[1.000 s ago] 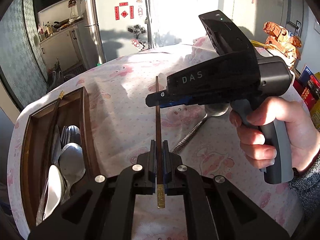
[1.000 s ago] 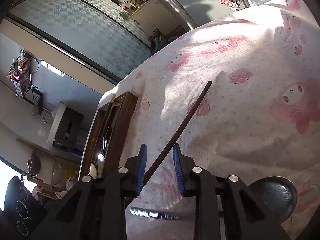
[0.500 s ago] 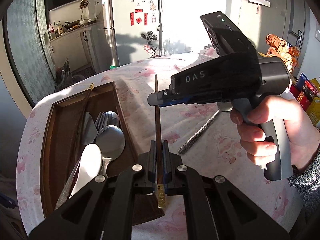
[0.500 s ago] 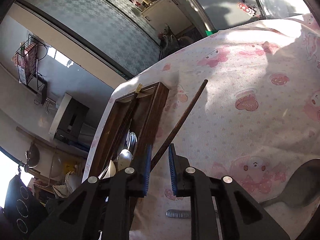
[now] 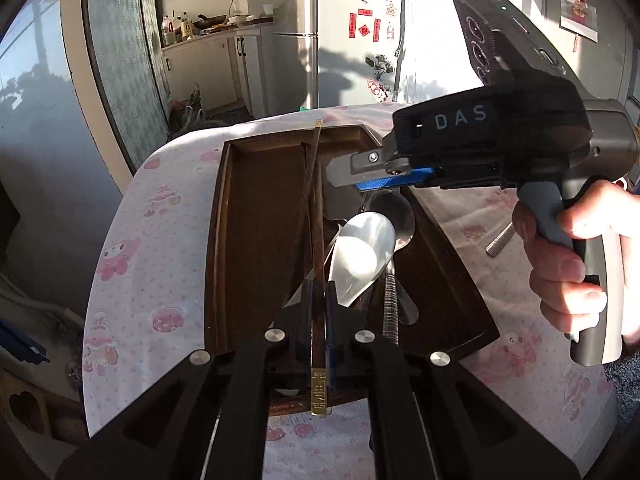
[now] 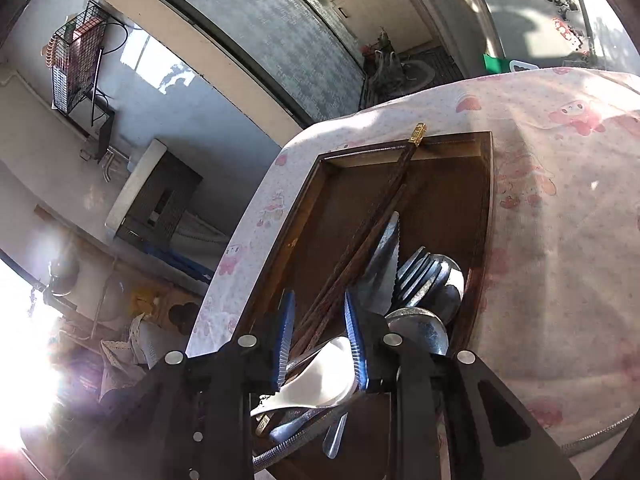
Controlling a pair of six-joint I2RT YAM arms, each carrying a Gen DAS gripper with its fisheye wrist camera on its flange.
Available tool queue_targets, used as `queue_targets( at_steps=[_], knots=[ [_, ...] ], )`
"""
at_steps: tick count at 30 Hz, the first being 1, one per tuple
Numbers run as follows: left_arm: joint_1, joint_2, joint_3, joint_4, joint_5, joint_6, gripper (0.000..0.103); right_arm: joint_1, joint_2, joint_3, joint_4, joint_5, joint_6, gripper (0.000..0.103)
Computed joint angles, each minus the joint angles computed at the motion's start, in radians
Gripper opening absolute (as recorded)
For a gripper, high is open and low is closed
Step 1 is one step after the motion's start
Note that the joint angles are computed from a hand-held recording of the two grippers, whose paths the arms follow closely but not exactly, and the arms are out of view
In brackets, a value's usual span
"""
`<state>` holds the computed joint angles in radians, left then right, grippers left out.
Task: Organize utensils
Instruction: 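Lower the chopstick into the wooden tray and open the right gripper, then grasp the remaining metal spoon by its bowl with the right gripper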
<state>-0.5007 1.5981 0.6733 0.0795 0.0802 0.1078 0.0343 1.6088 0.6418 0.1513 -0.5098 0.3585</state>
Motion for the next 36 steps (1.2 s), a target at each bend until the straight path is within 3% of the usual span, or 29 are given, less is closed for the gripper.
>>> queue_targets(
  at_steps=[3, 4, 5, 6, 7, 10, 13, 19, 27, 32, 33, 36],
  knots=[
    [-0.006, 0.032, 0.021, 0.0, -0.028, 0.017, 0.008, -0.082, -0.102, -0.037, -0.063, -0.052, -0.061, 0.032],
    [-0.013, 0.036, 0.023, 0.004, -0.044, 0.022, 0.017, -0.115, -0.141, -0.05, -0.092, -0.071, -0.089, 0.032],
    [-0.021, 0.026, 0.014, 0.015, -0.07, 0.024, 0.034, -0.148, -0.185, -0.063, -0.13, -0.088, -0.123, 0.033],
    [-0.034, 0.005, -0.01, 0.044, -0.101, 0.022, 0.058, -0.19, -0.226, -0.077, -0.167, -0.108, -0.164, 0.034],
    [-0.041, -0.025, -0.035, 0.068, -0.113, 0.024, 0.067, -0.236, -0.263, -0.088, -0.206, -0.124, -0.206, 0.036],
    [-0.089, -0.078, -0.054, 0.069, -0.153, 0.033, 0.067, -0.391, -0.341, -0.109, -0.324, -0.167, -0.333, 0.038],
    [-0.167, -0.099, -0.048, 0.057, -0.133, 0.032, 0.068, -0.599, -0.357, -0.118, -0.422, -0.226, -0.479, 0.04],
    [-0.355, 0.01, 0.053, 0.046, -0.131, -0.039, 0.068, -0.954, -0.17, -0.053, -0.526, -0.24, -0.744, 0.04],
    [-0.494, 0.204, 0.187, 0.067, -0.136, -0.078, 0.069, -1.027, 0.032, -0.011, -0.453, -0.217, -0.782, 0.035],
    [-0.508, 0.27, 0.24, 0.087, -0.129, -0.065, 0.069, -0.985, 0.066, -0.009, -0.424, -0.231, -0.761, 0.015],
    [-0.51, 0.283, 0.253, 0.083, -0.136, -0.062, 0.069, -0.983, 0.062, -0.007, -0.435, -0.242, -0.773, 0.006],
    [-0.516, 0.314, 0.282, 0.072, -0.155, -0.058, 0.069, -1.018, 0.05, 0.024, -0.558, -0.326, -0.879, 0.003]
  ],
)
